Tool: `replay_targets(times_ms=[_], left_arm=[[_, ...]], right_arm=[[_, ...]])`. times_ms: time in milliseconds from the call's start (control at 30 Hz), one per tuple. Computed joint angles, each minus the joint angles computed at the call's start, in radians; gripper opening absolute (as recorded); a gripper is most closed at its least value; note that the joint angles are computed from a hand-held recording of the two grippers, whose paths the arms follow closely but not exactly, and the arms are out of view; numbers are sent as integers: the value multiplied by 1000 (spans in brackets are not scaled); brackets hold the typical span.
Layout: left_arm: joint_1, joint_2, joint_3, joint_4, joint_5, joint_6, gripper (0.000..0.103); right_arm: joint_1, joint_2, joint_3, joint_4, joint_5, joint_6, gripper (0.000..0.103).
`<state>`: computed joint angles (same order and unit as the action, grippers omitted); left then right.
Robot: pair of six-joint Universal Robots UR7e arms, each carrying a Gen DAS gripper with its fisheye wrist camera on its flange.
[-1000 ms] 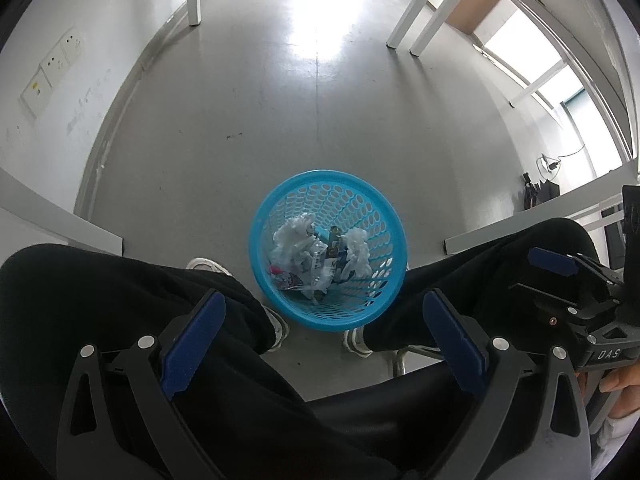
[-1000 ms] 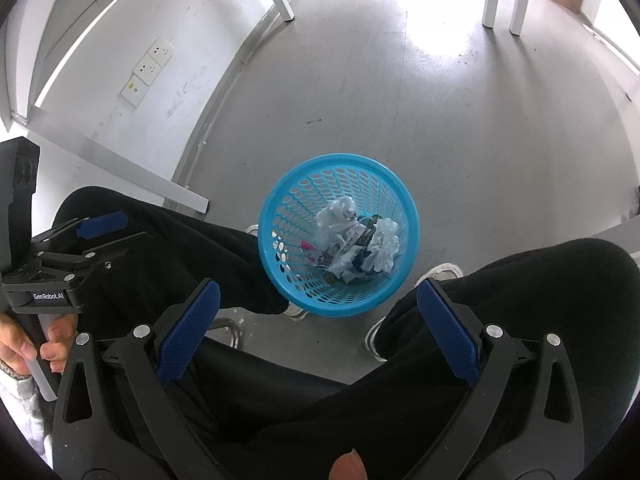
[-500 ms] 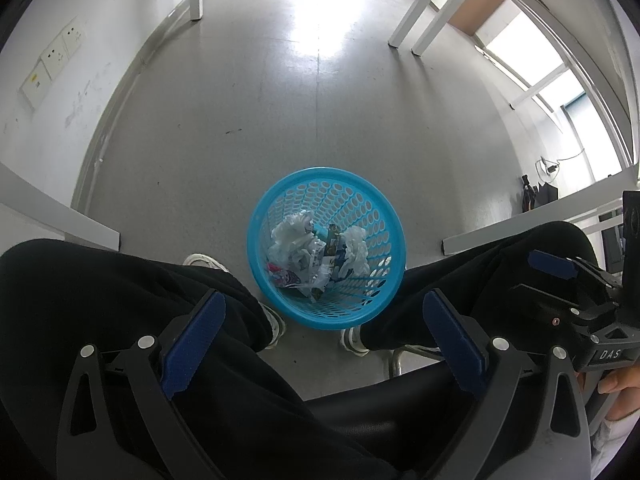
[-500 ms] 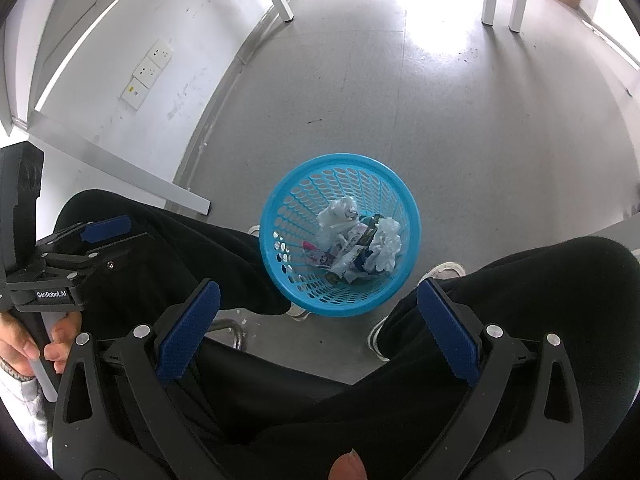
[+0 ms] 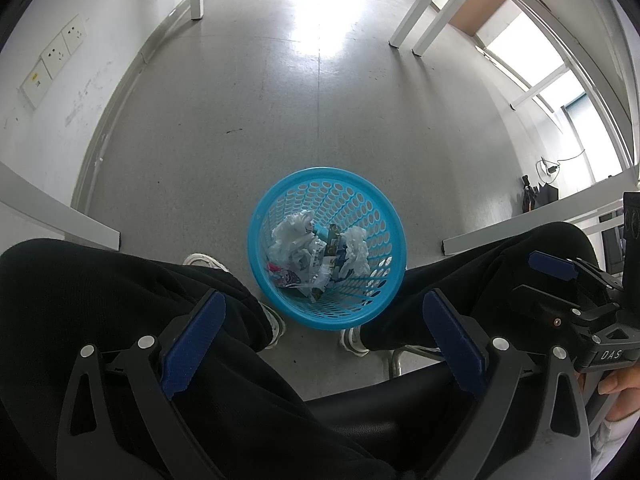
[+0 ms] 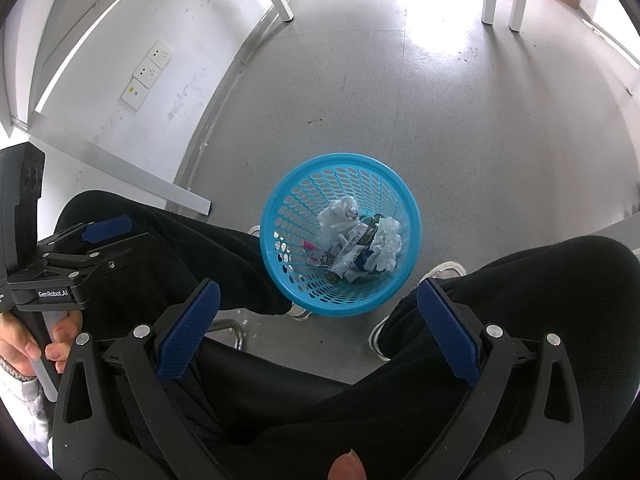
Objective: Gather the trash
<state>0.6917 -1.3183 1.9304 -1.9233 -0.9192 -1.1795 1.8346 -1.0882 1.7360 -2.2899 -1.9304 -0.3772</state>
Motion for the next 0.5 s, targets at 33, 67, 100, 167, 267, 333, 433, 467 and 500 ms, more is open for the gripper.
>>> replay_targets(times_ms=[33,67,100,167,267,333,433,467,500], left_arm=[[0,-1,0,1,0,1,97],[1,-1,-1,2,-1,1,97],[1,-1,-1,2,-1,1,97],[1,-1,0,2,-1,1,97],[1,-1,2,0,-2,0,97],[1,0,2,1,-3,-2,97],[0,0,2,2,0,-1,97],[-2,3,4,1,0,-3,97],[-3,4,5,1,1,-3,97]], right_arm=[[0,0,0,0,0,0,94],[0,0,-1,1,0,0,94],[0,0,-1,2,0,0,94],[0,0,-2,2,0,-1,94],[-1,0,-2,2,1,0,94],[0,0,0,1,1,1,94],[-1,0,-1,2,2,1,94],[-1,0,-3,3,1,-1,94],[-1,0,-3,3,1,-1,94]])
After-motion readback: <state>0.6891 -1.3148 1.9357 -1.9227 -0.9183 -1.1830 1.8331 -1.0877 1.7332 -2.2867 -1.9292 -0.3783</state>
